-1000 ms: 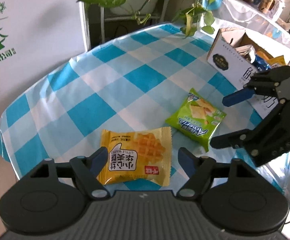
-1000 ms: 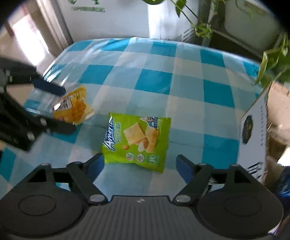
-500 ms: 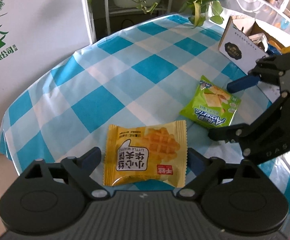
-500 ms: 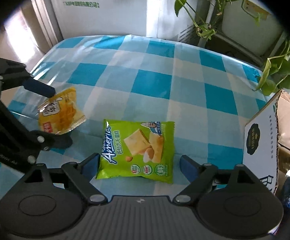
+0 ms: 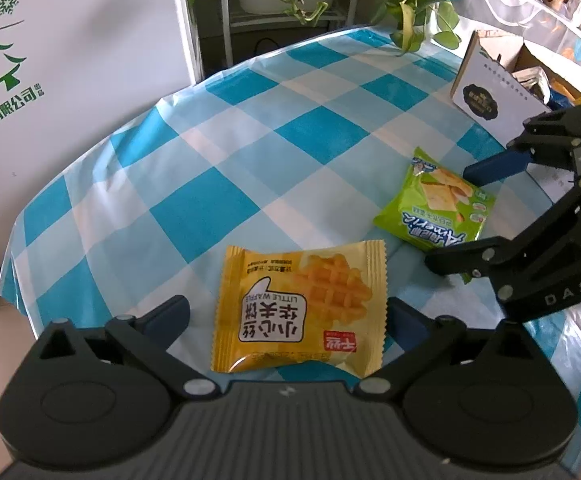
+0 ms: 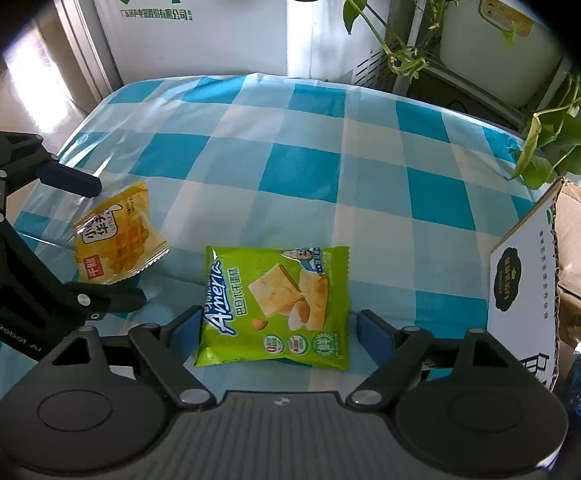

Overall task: Organize snacks
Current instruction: 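Grasp the yellow waffle pack with the left tool while the right tool grasps the green Amerio pack, then carry the waffle pack and green Amerio pack over the cardboard box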

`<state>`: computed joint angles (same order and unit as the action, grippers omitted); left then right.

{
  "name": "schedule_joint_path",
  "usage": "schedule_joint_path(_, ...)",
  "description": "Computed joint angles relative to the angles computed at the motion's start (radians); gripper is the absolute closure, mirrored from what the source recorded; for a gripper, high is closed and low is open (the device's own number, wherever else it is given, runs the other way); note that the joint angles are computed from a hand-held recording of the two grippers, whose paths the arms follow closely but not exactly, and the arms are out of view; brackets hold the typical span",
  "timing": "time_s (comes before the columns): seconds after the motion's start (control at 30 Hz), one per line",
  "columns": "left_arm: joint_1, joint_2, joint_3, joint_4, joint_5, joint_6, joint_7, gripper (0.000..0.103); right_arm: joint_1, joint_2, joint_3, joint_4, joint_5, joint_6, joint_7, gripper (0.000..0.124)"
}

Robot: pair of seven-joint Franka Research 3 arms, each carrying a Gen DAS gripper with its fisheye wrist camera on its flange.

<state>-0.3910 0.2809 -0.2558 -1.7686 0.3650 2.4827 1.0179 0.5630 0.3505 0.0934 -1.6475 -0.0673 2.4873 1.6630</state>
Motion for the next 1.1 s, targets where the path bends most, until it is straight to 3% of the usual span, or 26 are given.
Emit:
schedule_joint_path(0.1, 0.002, -0.008, -0.002, -0.009, -0.007, 0.028, -0.002, 0.02, 0.003, -0.006, -0.004, -0.004, -0.01, 0.003, 0.007, 0.047)
schedule_joint_path(0.33, -0.017, -0.014, 0.013, -0.01, 0.04, 0.033, -0.095, 0.035, -0.007, -0.015, 0.008, -0.01, 0.014, 0.006, -0.008, 0.058)
schedule_joint_path(1.1, -0.025, -0.075, 0.018, -0.051, 0.141, 0.081, -0.293, 0.038, -0.024, -0.088, 0.011, -0.07, 0.051, 0.093, 0.04, 0.059)
